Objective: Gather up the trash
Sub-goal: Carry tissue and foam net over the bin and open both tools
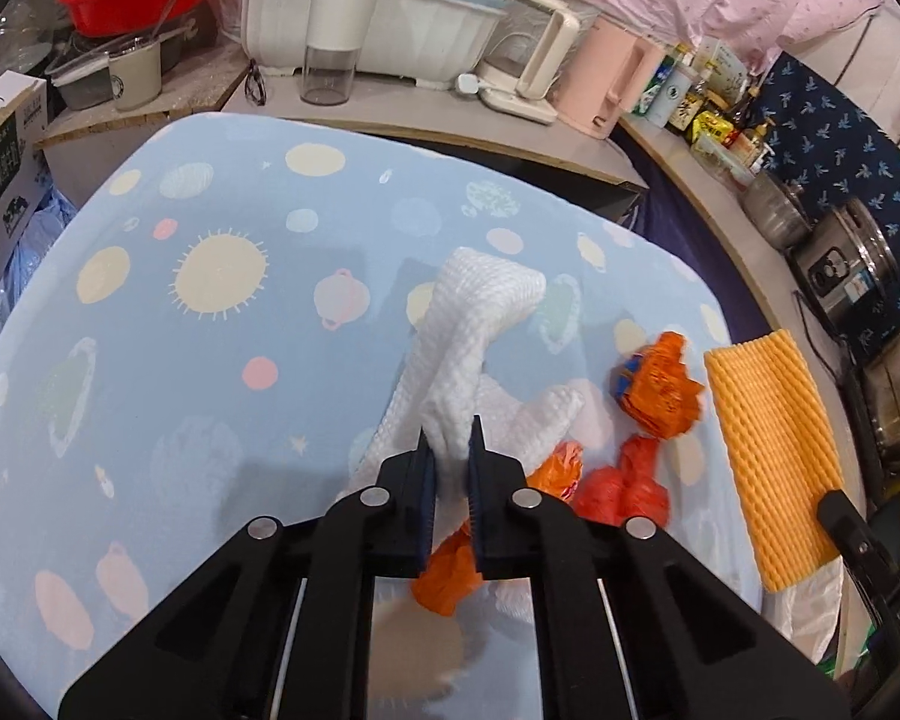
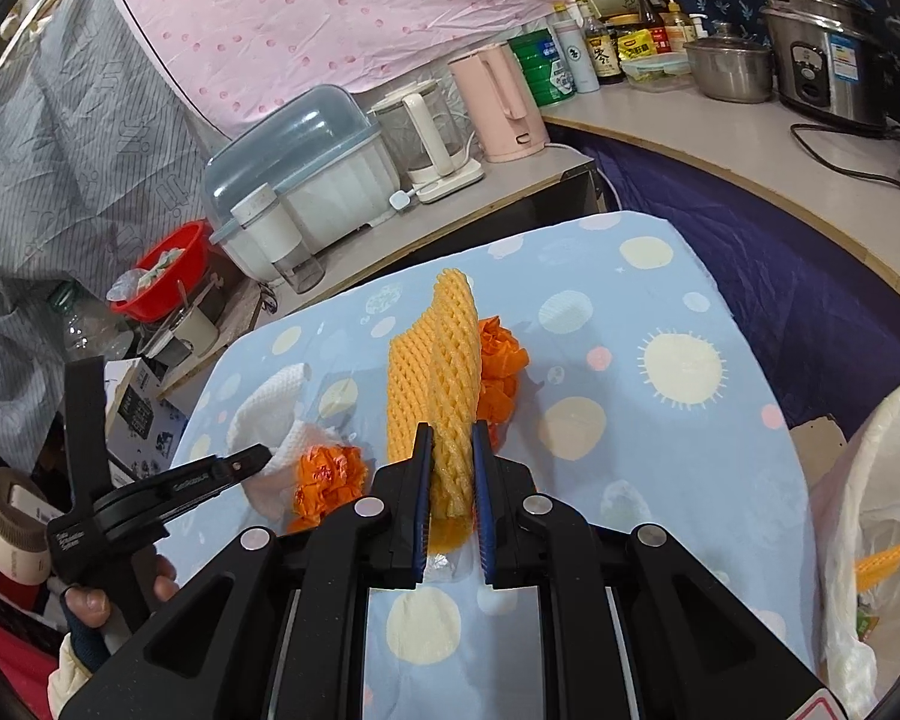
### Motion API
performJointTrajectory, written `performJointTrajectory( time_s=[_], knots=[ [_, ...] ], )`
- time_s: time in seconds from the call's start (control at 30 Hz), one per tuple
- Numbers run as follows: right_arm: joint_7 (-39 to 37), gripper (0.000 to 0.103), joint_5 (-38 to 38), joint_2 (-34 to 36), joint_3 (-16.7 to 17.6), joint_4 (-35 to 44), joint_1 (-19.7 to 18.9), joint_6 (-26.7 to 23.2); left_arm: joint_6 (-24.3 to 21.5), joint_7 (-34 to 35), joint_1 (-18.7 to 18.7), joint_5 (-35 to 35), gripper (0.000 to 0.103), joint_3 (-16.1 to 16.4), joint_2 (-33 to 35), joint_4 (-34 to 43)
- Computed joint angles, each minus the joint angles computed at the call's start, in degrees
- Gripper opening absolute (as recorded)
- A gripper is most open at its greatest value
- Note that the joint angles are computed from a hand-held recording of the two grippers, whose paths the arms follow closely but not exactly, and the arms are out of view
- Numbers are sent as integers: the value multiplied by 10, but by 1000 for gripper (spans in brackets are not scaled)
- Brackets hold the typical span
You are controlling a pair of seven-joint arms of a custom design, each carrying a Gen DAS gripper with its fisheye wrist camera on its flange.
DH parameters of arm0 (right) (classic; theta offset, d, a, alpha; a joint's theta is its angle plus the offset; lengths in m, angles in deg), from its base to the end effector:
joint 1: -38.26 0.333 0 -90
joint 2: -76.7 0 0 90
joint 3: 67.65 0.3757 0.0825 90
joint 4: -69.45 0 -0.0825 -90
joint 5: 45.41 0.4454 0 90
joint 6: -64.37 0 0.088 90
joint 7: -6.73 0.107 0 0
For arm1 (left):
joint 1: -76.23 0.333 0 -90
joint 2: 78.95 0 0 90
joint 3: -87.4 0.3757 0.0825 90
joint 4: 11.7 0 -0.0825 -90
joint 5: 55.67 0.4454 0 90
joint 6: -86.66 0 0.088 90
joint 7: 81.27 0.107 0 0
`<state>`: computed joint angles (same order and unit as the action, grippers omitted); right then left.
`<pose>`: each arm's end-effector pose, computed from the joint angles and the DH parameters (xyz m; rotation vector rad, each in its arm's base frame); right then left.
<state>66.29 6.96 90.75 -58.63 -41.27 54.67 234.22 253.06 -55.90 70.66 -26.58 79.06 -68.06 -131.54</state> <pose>0.6644 0.2476 0.4562 -1.6955 1.5172 -0.1965 0.6464 -0.1861 0.4190 -2.2983 1.4579 -0.8246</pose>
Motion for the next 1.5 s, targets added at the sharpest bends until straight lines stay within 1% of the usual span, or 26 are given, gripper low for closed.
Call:
performJointTrajectory(
  time_s=[0.17,0.23,0.4,0.63,0.87,1.03,1.27,1.5],
  knots=[
    [-55,13,65,-45,10,-39,-15,14,-2,-18,-14,22,8,-4,-46,-29],
    [-78,13,93,-63,7,-53,-16,18,-4,-26,-20,32,8,-8,-62,-37],
    [-136,13,160,-108,-10,-89,-9,20,-17,-41,-37,55,8,-22,-90,-45],
    [-210,13,244,-166,-41,-138,4,24,-29,-43,-64,76,8,-42,-100,-34],
    [-261,13,305,-212,-69,-178,5,27,-43,-31,-97,87,8,-58,-84,-5],
    [-284,13,333,-240,-86,-206,-5,29,-55,-12,-120,88,8,-66,-64,22],
    [-283,13,338,-272,-105,-248,-27,36,-72,25,-152,79,8,-76,-24,70],
    [-273,13,336,-287,-122,-278,-49,40,-92,67,-181,62,9,-83,23,122]
  ],
)
